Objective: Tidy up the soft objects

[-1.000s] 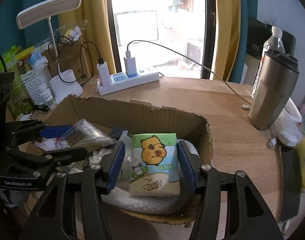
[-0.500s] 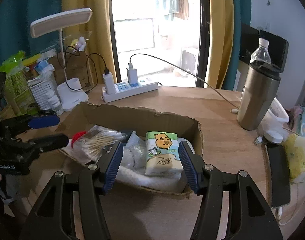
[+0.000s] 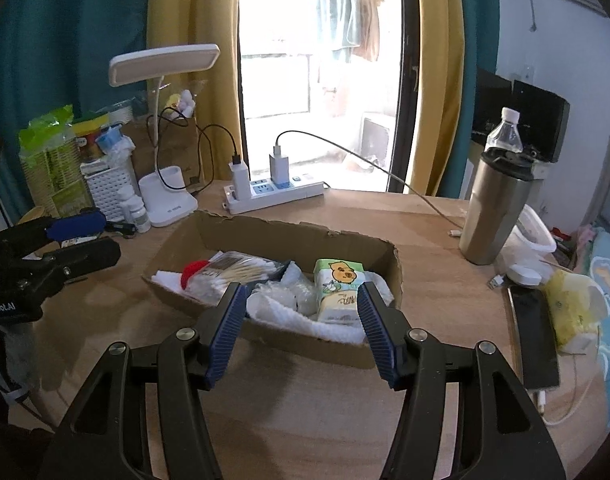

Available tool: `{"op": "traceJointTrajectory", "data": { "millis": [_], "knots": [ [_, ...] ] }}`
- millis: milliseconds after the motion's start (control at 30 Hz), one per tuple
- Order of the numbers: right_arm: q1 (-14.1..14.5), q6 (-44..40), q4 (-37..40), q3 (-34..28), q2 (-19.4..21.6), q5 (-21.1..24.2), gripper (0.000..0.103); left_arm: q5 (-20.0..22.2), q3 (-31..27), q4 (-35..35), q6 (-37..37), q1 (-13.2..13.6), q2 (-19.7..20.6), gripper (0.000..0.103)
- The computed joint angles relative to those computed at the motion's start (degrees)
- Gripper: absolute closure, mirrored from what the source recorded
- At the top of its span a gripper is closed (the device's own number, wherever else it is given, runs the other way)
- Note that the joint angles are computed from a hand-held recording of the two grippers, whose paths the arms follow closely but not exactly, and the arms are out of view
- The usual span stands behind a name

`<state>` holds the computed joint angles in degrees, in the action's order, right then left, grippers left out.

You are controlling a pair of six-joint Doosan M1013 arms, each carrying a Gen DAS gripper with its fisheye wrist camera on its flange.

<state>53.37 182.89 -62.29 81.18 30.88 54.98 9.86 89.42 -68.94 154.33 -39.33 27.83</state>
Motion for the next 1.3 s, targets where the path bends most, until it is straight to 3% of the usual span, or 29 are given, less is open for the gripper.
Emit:
{"op": "traceJointTrajectory", "data": {
  "millis": [100,133,267,333,367,400,700,833,967,1100,1167,1300],
  "knots": [
    [0.91,0.35,-0.57,-0.28,-0.1,1.75,0.04,-0.53,1.75,-11.07,11.1,-0.09,-1.26,0.03],
    [1.26,0.63,-0.9,-0.38,-0.13,2.4,0.034,-0.86,2.6,-17.54,17.53,-0.14,-1.85,0.03],
    [2.78,2.09,-2.76,-0.64,-0.36,4.82,0.033,-0.54,5.48,-44.53,43.48,-0.15,-3.88,0.029],
    [3.48,3.0,-3.69,-0.82,-0.42,5.77,0.032,0.13,6.68,-53.79,52.53,-0.2,-4.84,0.02],
    [3.73,3.42,-4.06,-0.82,-0.47,6.14,0.032,0.54,7.14,-56.09,54.81,-0.18,-5.2,0.011],
    [4.09,4.02,-4.54,-0.85,-0.51,6.73,0.032,1.03,7.68,-58.19,56.88,-0.15,-5.68,0.008],
    [7.46,6.17,-7.42,-1.86,-0.44,13.26,0.032,4.18,11.86,-75.7,73.59,-0.8,-9.13,0.007],
    [8.93,7.82,-8.61,-2.26,-0.11,16.48,0.032,3.19,12.8,-78.23,75.5,-1.3,-10.0,0.007],
    [10.61,9.81,-9.94,-2.51,0.21,20.04,0.031,2.24,14.04,-89.18,87.0,-2.09,-11.04,0.007],
    [12.16,10.24,-10.96,-2.99,0.53,23.79,0.027,5.06,15.97,-97.45,96.55,-2.73,-12.35,0.007],
    [12.9,10.73,-11.71,-3.02,0.51,25.57,0.027,6.36,17.0,-105.71,105.57,-3.49,-13.18,0.007],
    [14.3,11.07,-13.31,-3.07,0.33,29.23,0.027,7.38,17.86,-105.24,106.08,-3.95,-14.3,0.006]
  ]
}}
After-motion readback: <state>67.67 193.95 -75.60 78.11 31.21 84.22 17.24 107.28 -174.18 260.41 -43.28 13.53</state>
